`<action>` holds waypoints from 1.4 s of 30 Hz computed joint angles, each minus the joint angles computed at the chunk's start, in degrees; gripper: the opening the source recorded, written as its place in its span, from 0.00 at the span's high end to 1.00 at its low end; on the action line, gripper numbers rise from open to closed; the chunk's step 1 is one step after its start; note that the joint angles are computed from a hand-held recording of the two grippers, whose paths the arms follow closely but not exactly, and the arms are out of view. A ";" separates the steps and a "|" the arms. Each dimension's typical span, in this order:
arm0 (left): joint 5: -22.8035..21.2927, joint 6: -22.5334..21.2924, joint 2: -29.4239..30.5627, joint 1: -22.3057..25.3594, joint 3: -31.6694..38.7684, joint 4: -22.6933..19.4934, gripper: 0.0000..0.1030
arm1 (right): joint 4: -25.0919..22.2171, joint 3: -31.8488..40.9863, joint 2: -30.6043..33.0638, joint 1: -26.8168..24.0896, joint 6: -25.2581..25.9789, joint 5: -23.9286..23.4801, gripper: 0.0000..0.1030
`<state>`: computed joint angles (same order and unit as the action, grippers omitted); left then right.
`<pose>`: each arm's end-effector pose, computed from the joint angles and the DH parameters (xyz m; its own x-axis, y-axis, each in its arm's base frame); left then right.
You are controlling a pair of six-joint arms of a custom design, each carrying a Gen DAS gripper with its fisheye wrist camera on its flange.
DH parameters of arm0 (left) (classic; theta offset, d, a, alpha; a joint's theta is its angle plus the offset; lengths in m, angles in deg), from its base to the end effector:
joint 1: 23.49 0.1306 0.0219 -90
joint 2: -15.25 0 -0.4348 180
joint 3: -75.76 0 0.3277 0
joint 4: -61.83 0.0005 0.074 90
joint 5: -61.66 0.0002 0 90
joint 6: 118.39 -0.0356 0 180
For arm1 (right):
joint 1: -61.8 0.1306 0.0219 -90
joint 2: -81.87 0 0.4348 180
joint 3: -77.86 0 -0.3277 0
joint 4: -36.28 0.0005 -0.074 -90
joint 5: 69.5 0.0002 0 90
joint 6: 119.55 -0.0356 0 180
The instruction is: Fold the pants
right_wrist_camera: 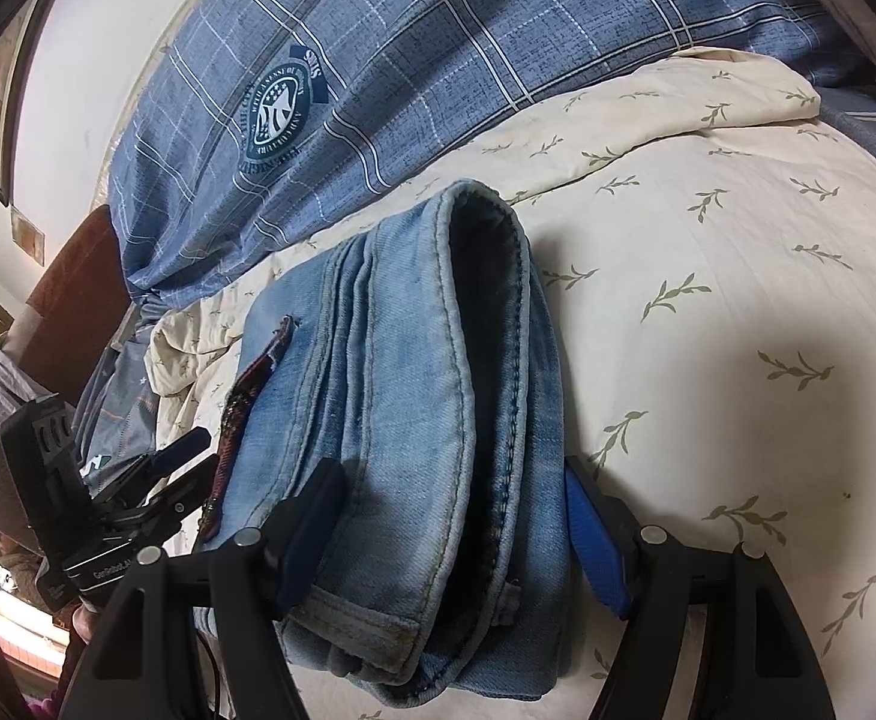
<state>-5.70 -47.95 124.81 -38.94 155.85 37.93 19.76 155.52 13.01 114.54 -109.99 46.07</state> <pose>0.4939 -0.1512 0.2932 -0.5724 0.4788 -0.6656 0.6992 0.7090 -0.0913 0.3275 0.4043 0.2739 -0.6194 0.6550 -0.4328 0.3660 0.7286 0.5789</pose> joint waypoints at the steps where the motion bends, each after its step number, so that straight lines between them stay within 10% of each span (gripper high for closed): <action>1: -0.11 -0.09 -0.10 -0.01 -0.13 0.17 0.09 | -0.13 0.08 0.02 0.00 -0.03 0.01 0.27; 34: -0.37 -0.80 -0.68 -0.29 0.38 -1.64 0.09 | -1.01 0.98 0.48 -0.37 -0.21 -0.45 0.27; 42: 7.08 0.81 0.28 2.11 4.45 -7.78 0.09 | -1.24 0.99 0.44 -0.33 -0.26 -0.45 0.27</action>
<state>1.39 -47.14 125.09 -36.84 160.30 30.15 18.52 156.51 13.46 114.21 -110.25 45.61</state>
